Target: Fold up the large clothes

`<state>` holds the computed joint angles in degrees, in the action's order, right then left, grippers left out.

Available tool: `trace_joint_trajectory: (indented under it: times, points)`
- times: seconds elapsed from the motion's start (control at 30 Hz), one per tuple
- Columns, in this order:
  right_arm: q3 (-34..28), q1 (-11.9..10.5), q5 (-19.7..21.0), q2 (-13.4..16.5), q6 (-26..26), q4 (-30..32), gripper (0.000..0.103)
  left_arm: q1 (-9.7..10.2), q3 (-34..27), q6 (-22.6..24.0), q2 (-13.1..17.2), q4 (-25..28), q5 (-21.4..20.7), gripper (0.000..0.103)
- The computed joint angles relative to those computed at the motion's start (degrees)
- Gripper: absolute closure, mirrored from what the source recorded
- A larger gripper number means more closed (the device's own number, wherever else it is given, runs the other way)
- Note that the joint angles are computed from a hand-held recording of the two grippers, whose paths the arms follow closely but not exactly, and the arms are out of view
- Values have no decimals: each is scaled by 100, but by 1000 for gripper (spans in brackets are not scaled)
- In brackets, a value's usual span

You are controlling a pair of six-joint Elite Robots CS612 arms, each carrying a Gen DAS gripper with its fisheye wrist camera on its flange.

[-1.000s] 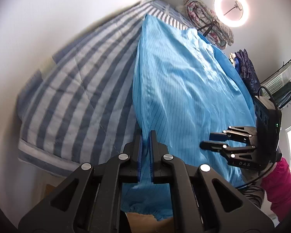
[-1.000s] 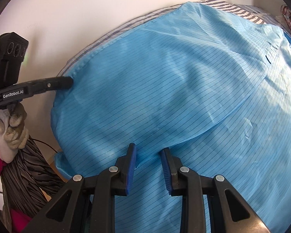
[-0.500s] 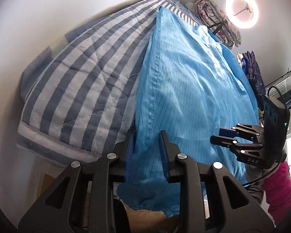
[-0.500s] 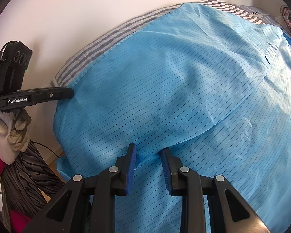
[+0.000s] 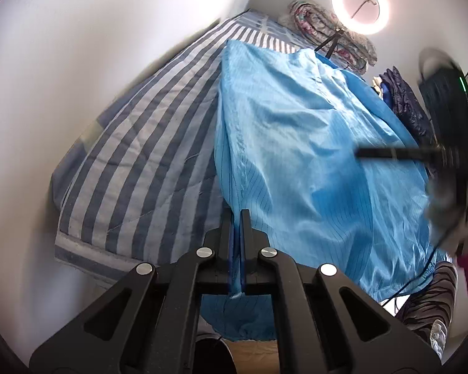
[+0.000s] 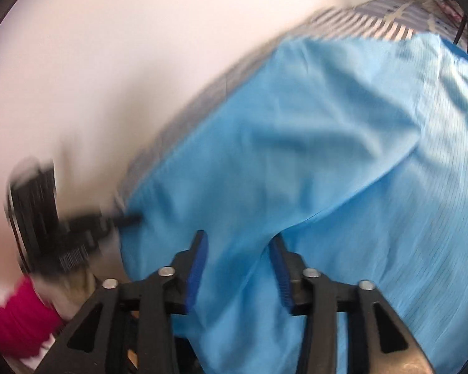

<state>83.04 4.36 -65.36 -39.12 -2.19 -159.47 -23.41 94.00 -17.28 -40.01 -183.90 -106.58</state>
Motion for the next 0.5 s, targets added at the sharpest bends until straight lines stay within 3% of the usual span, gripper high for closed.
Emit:
trace_joint_trajectory:
  times: [0.1,0.23,0.5]
  points:
    - [-571,55,-112,199,37,397,55,-31,26,140,-25,-103,30,103]
    - [-1211,49,34,465,481,831,55,-34,28,188,-27,-174,37,103]
    - [-2941,348,-958,1280,686,1956,51,-71,21,321,-22,-276,77,103]
